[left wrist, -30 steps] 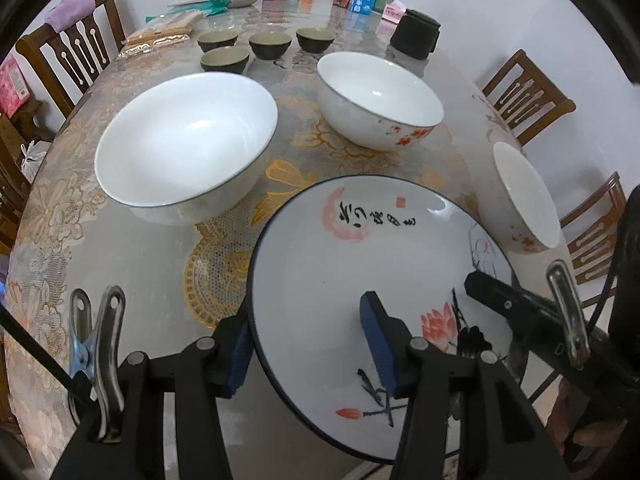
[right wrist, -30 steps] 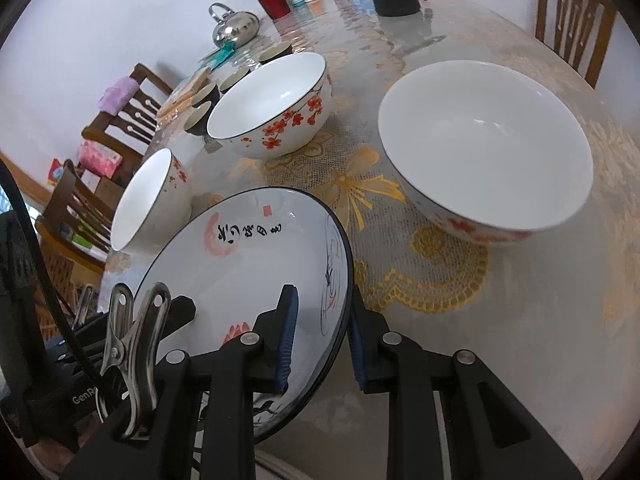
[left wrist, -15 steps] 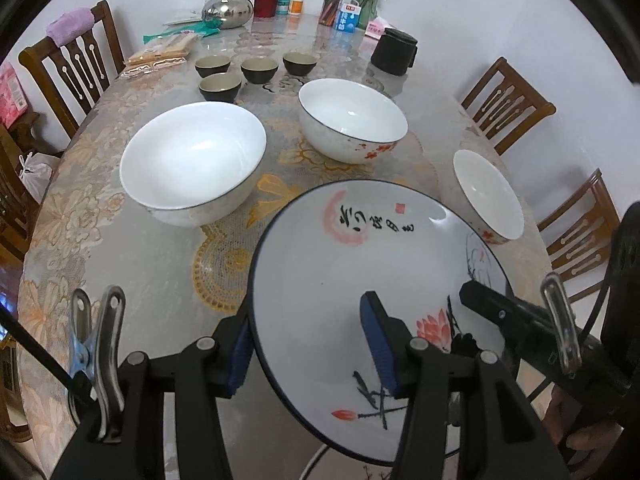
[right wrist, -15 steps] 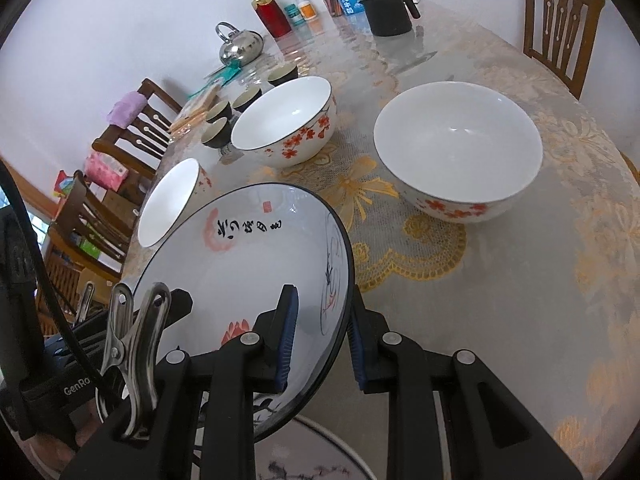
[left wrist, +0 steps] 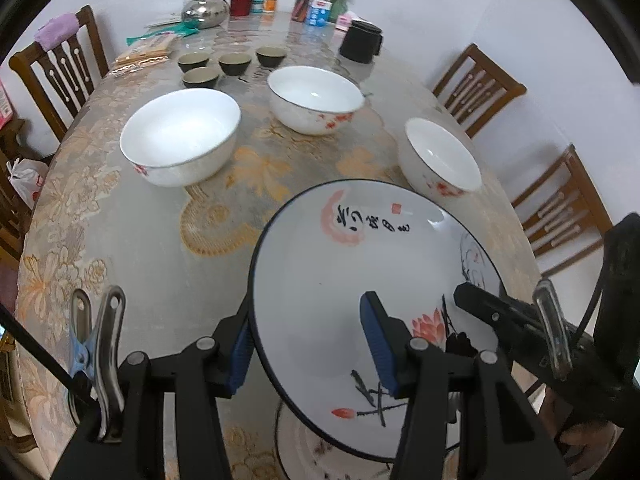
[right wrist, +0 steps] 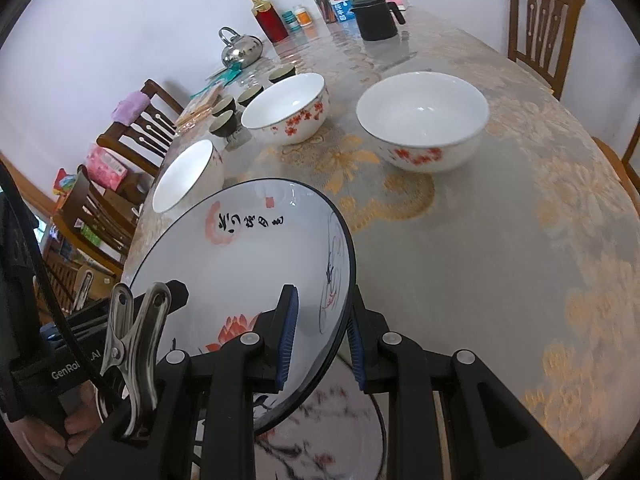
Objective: Organize plates and bowls
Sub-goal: 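Lift the three-plate stack with the right gripper away from the bowls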
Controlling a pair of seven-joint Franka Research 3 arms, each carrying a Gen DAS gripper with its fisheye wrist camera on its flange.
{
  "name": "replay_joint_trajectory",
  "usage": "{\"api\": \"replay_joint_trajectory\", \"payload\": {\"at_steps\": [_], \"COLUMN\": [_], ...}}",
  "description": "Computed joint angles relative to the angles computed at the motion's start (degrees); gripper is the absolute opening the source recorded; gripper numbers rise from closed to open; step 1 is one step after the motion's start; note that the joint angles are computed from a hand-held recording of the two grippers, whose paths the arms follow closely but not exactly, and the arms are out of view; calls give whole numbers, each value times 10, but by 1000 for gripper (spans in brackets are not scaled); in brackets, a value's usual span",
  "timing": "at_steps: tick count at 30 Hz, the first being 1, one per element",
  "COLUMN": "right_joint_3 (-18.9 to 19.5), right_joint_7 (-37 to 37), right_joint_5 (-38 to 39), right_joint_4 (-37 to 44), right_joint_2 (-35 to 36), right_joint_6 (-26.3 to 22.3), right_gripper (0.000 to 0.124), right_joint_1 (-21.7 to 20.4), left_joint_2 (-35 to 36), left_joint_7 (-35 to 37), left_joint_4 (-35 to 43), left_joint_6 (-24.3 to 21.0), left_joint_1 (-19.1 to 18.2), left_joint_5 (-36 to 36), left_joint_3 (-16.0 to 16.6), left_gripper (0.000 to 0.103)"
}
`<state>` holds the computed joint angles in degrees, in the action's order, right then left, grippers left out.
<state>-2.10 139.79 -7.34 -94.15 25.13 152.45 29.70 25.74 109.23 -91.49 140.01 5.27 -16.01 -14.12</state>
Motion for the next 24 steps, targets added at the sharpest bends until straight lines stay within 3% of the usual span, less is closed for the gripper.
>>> {"api": "replay_joint_trajectory", "payload": {"at_steps": [4, 24], "right_joint_3": [-11, 14], "right_joint_7": [37, 177], "right_joint_5": [-27, -117], "right_joint_4": [-39, -145], "right_joint_2": [-28, -104], "right_joint_6": [4, 5], "right_gripper": [26, 26], "right_joint_1": [18, 24], "left_joint_2": [-24, -85], "left_joint_7": [28, 120], "left_joint_4": [-34, -123], "left_joint_6": [-7, -26], "left_joint_1": [9, -4], "left_joint_5": [-20, -58], "left_joint_3": [-8, 11], "left_gripper": [53, 53]}}
